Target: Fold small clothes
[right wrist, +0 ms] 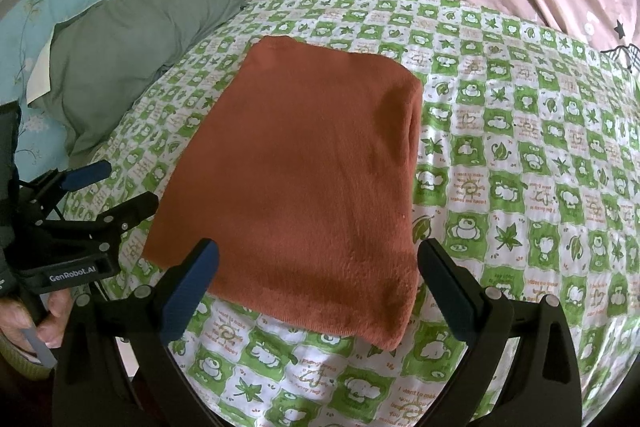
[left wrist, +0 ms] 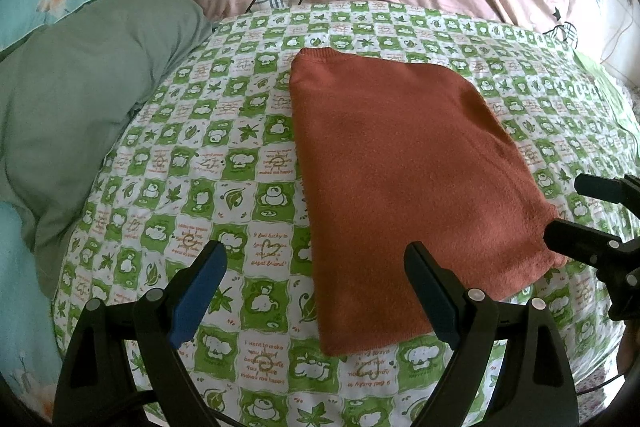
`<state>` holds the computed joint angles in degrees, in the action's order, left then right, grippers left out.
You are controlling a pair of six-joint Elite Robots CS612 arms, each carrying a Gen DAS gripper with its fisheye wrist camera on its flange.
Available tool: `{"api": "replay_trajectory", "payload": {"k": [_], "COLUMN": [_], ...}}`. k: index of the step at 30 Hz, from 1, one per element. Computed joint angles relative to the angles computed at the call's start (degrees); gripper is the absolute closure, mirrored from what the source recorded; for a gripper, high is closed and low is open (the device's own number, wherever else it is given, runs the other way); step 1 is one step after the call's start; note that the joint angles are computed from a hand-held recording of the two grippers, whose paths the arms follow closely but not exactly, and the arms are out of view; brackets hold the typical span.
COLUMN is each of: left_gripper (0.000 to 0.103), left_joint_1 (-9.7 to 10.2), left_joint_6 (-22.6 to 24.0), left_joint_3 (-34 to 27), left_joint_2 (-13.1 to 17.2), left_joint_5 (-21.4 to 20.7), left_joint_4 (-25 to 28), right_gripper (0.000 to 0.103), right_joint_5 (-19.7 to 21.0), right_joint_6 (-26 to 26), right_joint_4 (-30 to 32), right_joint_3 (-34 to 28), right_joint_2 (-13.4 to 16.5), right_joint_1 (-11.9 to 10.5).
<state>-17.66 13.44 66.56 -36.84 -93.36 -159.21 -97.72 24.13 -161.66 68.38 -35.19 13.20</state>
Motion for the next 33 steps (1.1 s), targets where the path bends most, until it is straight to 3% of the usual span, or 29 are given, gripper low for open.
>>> {"api": "replay_trajectory", "payload": {"k": [13, 33], "left_gripper": [0.012, 0.012], "left_joint_1": [-0.09, -0.11], "left_joint_6": [0.0, -0.4], "left_joint_3": [-0.4, -6.8], "left_joint_2": [0.4, 3.4], "left_joint_5": [0.5, 2.1], "left_joint_4": [-0.1, 3.9], "right_gripper": [0.004, 0.003], "right_joint_5": [0.6, 2.6], "right_joint_6": [-0.7, -0.2], "right_joint_4": [0.0, 0.1], "right_joint_3": [-0.8, -2.6], "right_joint_2": [0.4, 1.8], "right_joint_1": [-0.4, -1.8]}}
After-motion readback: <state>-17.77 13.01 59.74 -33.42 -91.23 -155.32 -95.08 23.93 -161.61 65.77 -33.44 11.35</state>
